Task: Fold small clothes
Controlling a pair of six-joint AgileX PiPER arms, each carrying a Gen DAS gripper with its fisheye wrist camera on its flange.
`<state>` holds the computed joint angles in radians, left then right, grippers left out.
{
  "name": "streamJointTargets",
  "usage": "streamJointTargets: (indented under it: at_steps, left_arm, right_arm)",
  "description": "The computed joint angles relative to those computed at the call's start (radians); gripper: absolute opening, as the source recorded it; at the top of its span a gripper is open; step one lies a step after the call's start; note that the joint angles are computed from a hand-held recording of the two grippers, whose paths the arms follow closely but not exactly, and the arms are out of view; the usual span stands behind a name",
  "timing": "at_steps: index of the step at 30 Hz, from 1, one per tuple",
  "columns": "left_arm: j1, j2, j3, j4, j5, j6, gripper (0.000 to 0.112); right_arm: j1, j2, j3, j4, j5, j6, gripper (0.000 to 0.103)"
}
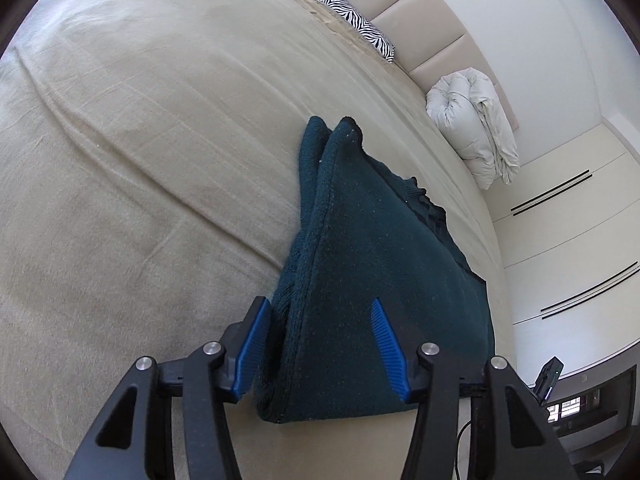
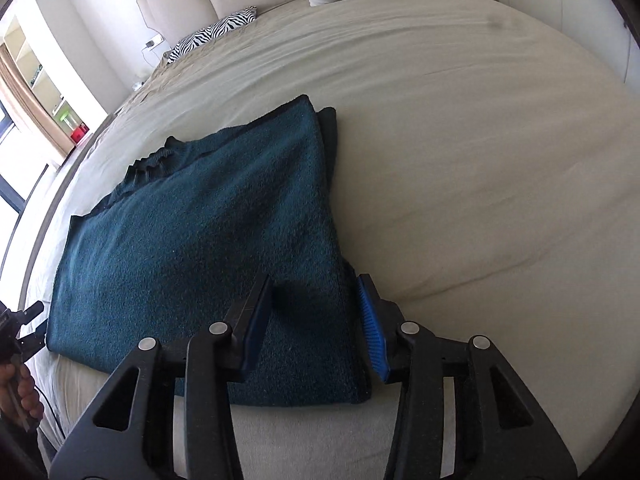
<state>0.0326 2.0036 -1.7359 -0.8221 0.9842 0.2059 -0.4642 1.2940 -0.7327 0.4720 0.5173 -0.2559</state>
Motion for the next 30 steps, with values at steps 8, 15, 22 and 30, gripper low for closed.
streamJointTargets:
  at_steps: [8, 15, 22, 30]
  left_arm:
    - [-0.019, -0.027, 0.047, 0.064, -0.03, 0.004, 0.028]
    - [-0.02, -0.044, 0.063, 0.094, -0.042, 0.015, 0.013]
    - [-0.032, -0.068, 0.071, 0.121, -0.054, 0.019, 0.01]
    - [-0.026, -0.101, 0.104, 0.114, -0.063, 0.045, 0.009]
  right_arm:
    - [-0.013, -0.094, 0.061, -0.014, 0.013, 0.006, 0.035]
    - [-0.017, -0.127, 0.076, -0.053, 0.017, 0.024, 0.024]
    - [-0.02, -0.14, 0.077, -0.069, 0.018, 0.026, 0.012]
    - [-0.048, -0.169, 0.073, -0.033, 0.055, 0.002, 0.01]
